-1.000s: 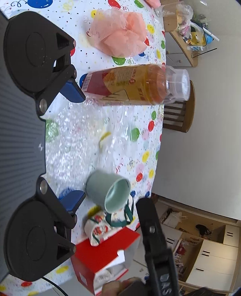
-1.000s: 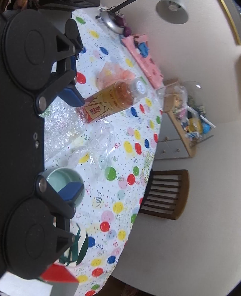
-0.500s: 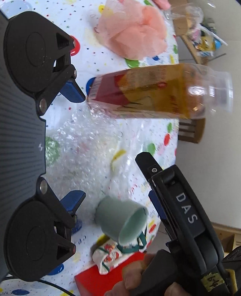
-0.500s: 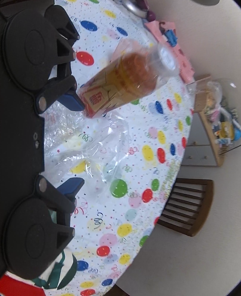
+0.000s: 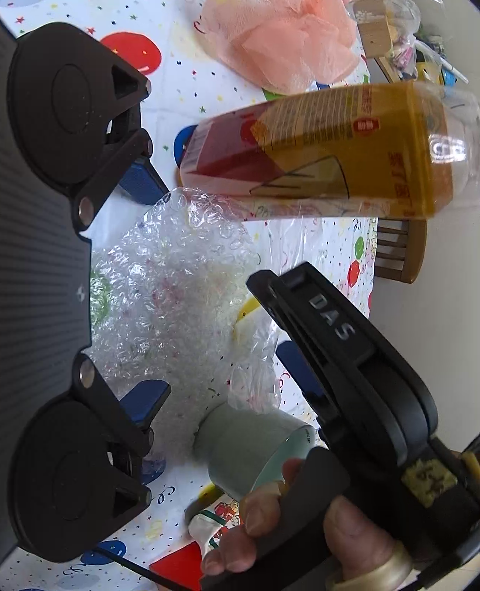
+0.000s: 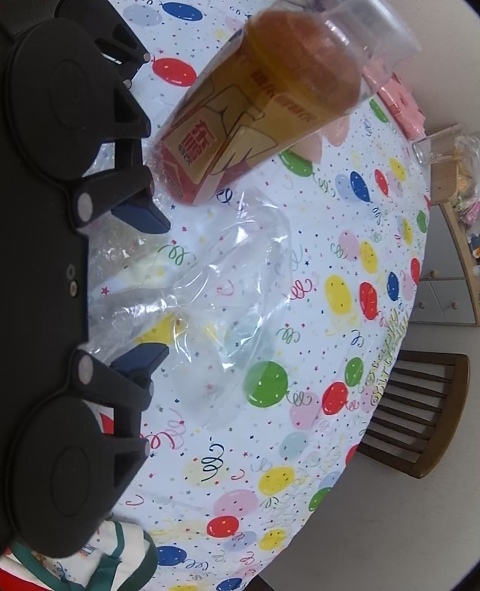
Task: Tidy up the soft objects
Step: 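Close the right tool on the clear zip plastic bag, then lift the plastic bag with the right tool and carry it toward the shoebox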
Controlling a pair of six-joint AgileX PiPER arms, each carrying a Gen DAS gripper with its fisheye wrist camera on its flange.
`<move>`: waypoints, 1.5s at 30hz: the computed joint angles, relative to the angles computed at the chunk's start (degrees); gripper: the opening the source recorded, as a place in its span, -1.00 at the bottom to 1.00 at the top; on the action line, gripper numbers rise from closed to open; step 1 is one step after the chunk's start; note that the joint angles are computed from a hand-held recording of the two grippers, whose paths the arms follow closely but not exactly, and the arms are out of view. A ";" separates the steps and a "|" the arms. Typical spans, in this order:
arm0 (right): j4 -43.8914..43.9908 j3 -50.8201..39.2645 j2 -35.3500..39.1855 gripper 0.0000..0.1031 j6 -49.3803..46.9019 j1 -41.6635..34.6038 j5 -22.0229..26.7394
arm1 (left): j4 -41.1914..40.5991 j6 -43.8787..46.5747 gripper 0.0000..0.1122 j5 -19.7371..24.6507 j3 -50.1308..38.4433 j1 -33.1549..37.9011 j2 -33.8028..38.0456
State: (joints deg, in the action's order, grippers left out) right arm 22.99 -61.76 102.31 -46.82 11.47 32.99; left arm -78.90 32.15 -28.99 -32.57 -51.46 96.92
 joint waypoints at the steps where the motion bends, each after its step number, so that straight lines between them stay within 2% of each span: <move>1: -0.40 -0.14 0.41 0.19 0.24 0.22 -0.30 | 0.19 -0.11 0.81 -0.43 -0.20 -0.17 0.41; 7: -0.95 -0.51 2.10 -0.02 1.48 0.45 -1.75 | 2.21 -1.17 0.72 -1.21 -1.26 -0.15 2.28; 13: -0.87 -0.22 2.32 -0.26 1.84 0.61 -3.16 | 1.28 0.38 0.31 -1.58 -2.59 0.20 3.29; 15: -0.77 0.11 2.17 -0.34 1.96 0.62 -3.79 | -2.84 4.51 0.19 -2.21 -3.72 -0.36 3.66; 17: -1.30 0.44 2.00 -0.43 2.62 0.71 -4.64 | -3.21 5.09 0.08 -1.82 -3.99 -0.23 3.66; 21: -0.44 1.51 1.37 -0.48 2.43 0.56 -6.18 | -5.49 7.17 -0.33 -1.78 -3.76 -0.23 2.72; 25: 1.01 2.96 -0.34 -0.50 1.77 0.31 -7.40 | -5.79 7.13 -0.52 -2.17 -3.43 -0.18 2.08; 27: 1.78 3.40 -1.23 -0.50 1.51 0.08 -7.38 | -5.75 7.20 -0.73 -2.31 -3.22 -0.18 1.63; 30: 3.63 4.13 -2.90 -0.51 0.83 -0.57 -6.91 | -6.39 7.40 -0.84 -2.51 -2.85 -0.55 0.74; 36: 8.18 6.01 -7.90 -0.52 -1.27 -2.29 -4.65 | -8.54 9.06 -0.89 -4.73 -1.87 -2.53 -1.82; 45: 14.12 8.71 -18.54 -0.53 -5.96 -8.38 3.06 | -14.06 14.37 -0.93 -7.72 -0.08 -6.84 -9.12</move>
State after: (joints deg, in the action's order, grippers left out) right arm 37.11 -53.05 83.78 -52.78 3.09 36.05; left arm -92.95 46.52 -36.71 -32.65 -58.30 87.80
